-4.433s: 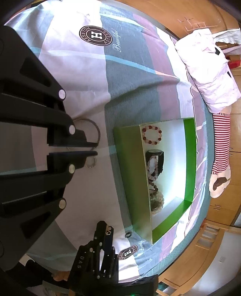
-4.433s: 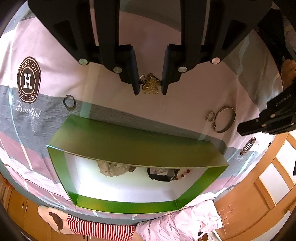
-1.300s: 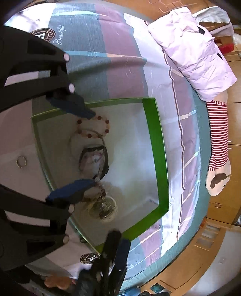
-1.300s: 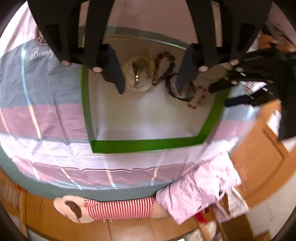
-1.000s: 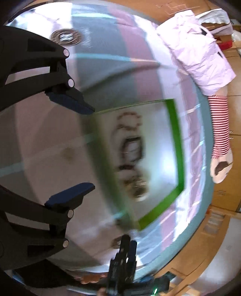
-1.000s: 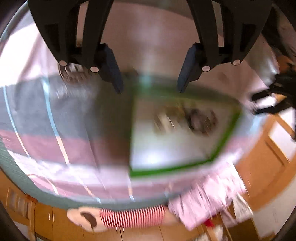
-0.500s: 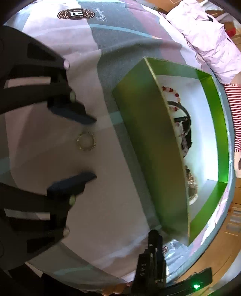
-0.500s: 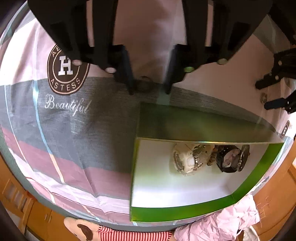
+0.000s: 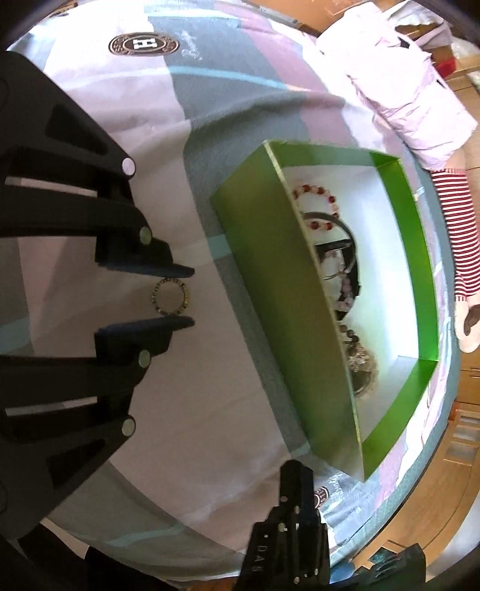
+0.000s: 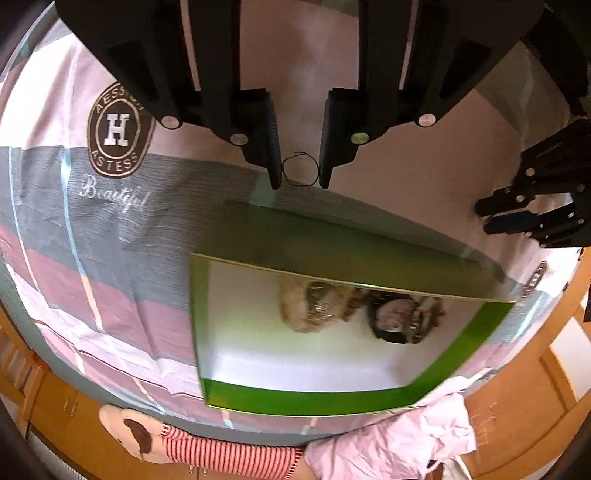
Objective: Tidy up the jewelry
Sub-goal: 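Grasp the small silver ring with the left tool while the right tool grasps the black hair tie, then carry the ring and hair tie over the green box and open both tools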
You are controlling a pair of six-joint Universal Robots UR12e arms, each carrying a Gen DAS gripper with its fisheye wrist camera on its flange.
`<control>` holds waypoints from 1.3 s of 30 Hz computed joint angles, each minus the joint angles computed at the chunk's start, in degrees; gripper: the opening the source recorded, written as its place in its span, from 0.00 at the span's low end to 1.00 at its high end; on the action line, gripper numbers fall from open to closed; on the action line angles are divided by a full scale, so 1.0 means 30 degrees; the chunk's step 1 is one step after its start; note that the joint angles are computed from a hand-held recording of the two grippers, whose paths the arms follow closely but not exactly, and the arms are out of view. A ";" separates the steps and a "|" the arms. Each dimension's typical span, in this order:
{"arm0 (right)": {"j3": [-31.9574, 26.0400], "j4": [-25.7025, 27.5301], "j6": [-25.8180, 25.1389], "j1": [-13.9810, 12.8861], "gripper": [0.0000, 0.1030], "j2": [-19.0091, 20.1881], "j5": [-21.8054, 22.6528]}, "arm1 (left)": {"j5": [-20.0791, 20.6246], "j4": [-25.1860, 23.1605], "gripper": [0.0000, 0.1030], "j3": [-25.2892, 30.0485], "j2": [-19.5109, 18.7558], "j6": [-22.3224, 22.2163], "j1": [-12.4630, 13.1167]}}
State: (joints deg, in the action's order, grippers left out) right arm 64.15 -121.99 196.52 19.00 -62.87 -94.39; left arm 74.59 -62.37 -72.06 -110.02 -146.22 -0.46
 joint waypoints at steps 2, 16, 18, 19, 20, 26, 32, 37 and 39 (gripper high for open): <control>0.0063 -0.0126 0.0120 0.0001 0.20 -0.0046 0.0389 | 0.0126 0.0580 0.20 -0.0177 0.0133 -0.0155 -0.0022; -0.0042 -0.3367 -0.0773 0.0412 0.20 -0.0085 0.1669 | -0.0576 0.3103 0.20 -0.0492 0.0589 -0.0732 0.0073; -0.0048 -0.3901 -0.0530 0.0329 0.20 -0.0094 0.1977 | -0.0791 0.3132 0.20 -0.0245 0.0493 -0.1087 0.0133; -0.0066 -0.3999 -0.0416 0.0291 0.20 -0.0067 0.2155 | -0.0863 0.3131 0.20 -0.0192 0.0473 -0.1209 0.0161; -0.0083 -0.4094 -0.0280 0.0266 0.20 -0.0024 0.2280 | -0.0919 0.3152 0.20 -0.0159 0.0450 -0.1396 0.0199; -0.0768 -0.3787 -0.0366 0.0275 0.20 0.0313 0.1671 | -0.1406 0.2786 0.20 0.0572 0.0086 -0.2140 0.0268; -0.3184 -0.3206 0.0570 -0.0383 0.20 0.1534 0.1015 | -0.1589 0.2034 0.20 0.3750 -0.1721 -0.4150 0.0116; -0.6524 0.0002 0.1231 -0.0830 0.20 0.3567 0.0474 | -0.1182 -0.0858 0.20 0.8420 -0.4548 -0.5825 -0.0432; -0.7797 0.1514 0.1368 -0.0954 0.20 0.4350 0.0482 | -0.0553 -0.1872 0.21 0.9771 -0.5415 -0.5701 -0.0704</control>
State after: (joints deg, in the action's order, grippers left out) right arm 40.76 -117.44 200.63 16.14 -49.82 -92.94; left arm 72.94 -67.98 -42.75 -126.27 -163.32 -2.57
